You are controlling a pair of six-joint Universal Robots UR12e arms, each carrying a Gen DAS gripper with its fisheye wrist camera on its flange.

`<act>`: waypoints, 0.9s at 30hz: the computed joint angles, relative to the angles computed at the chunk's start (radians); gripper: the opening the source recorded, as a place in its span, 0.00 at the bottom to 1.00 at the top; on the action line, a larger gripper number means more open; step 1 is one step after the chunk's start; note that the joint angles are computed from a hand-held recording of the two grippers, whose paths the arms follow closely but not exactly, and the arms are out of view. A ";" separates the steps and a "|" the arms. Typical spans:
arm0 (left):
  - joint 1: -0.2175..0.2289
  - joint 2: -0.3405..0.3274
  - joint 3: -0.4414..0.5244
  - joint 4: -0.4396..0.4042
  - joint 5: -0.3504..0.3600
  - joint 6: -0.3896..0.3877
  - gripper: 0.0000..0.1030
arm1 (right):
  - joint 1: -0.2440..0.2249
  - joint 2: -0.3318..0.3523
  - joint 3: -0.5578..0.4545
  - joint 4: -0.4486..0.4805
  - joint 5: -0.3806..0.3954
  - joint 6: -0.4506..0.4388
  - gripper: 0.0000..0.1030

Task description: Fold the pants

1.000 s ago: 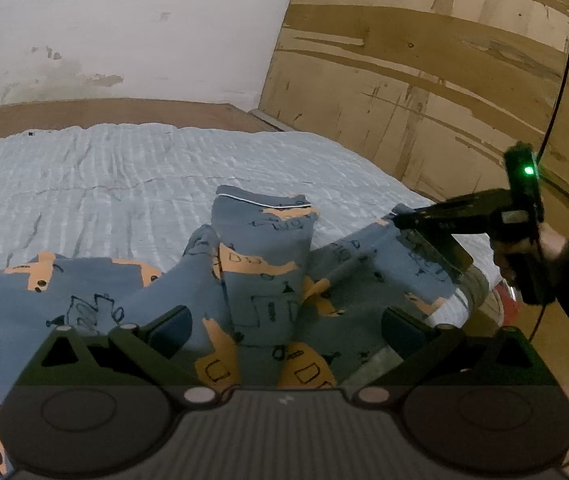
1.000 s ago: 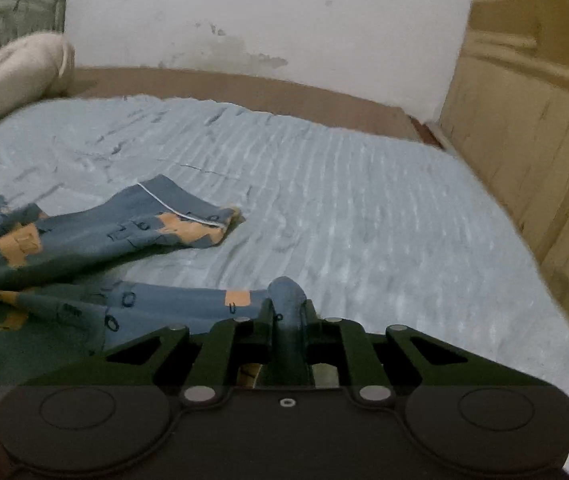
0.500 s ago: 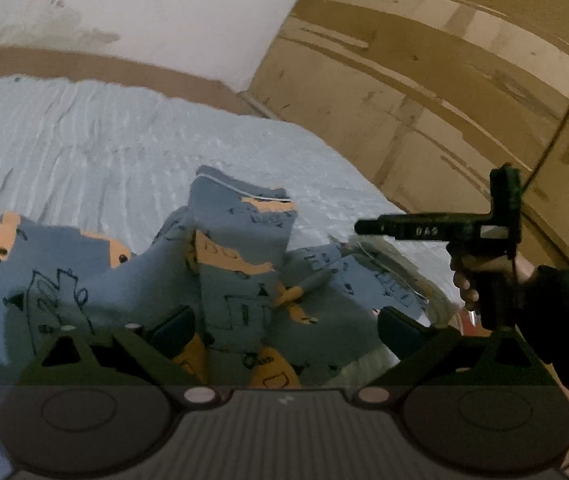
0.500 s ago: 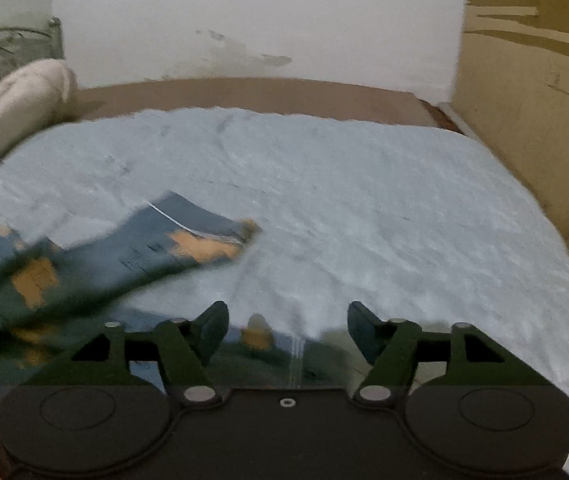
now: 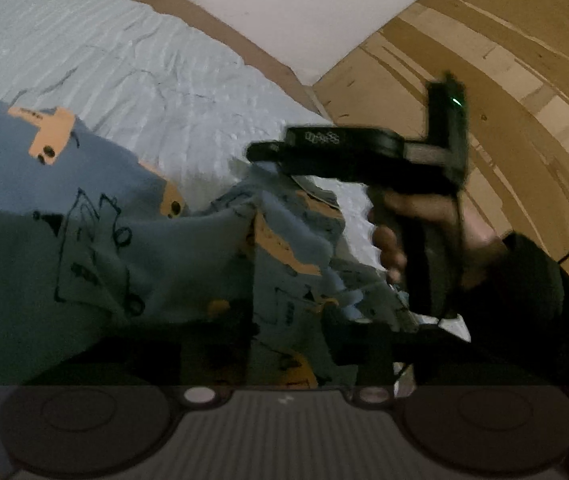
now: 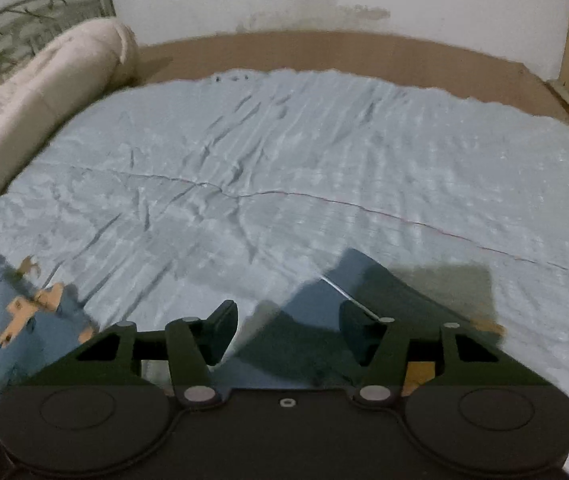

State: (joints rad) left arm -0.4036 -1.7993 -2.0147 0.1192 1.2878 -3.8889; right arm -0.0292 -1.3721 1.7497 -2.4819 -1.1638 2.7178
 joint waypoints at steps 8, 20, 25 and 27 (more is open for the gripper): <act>-0.008 -0.003 0.001 0.020 -0.005 0.013 0.07 | 0.073 0.037 -0.028 0.004 -0.194 0.014 0.36; -0.075 0.036 0.033 -0.066 0.172 0.289 0.00 | -0.049 -0.067 0.071 -0.203 -0.018 0.133 0.00; -0.127 0.046 0.070 -0.126 0.281 0.559 0.00 | -0.165 -0.181 0.171 -0.325 0.103 0.158 0.00; -0.135 0.048 0.078 -0.149 0.286 0.613 0.00 | -0.211 -0.228 0.218 -0.354 0.123 0.171 0.00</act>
State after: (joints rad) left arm -0.5388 -1.7510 -1.9365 -0.0297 1.5733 -3.2756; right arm -0.2404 -1.5997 1.9679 -2.8358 -1.0412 2.8885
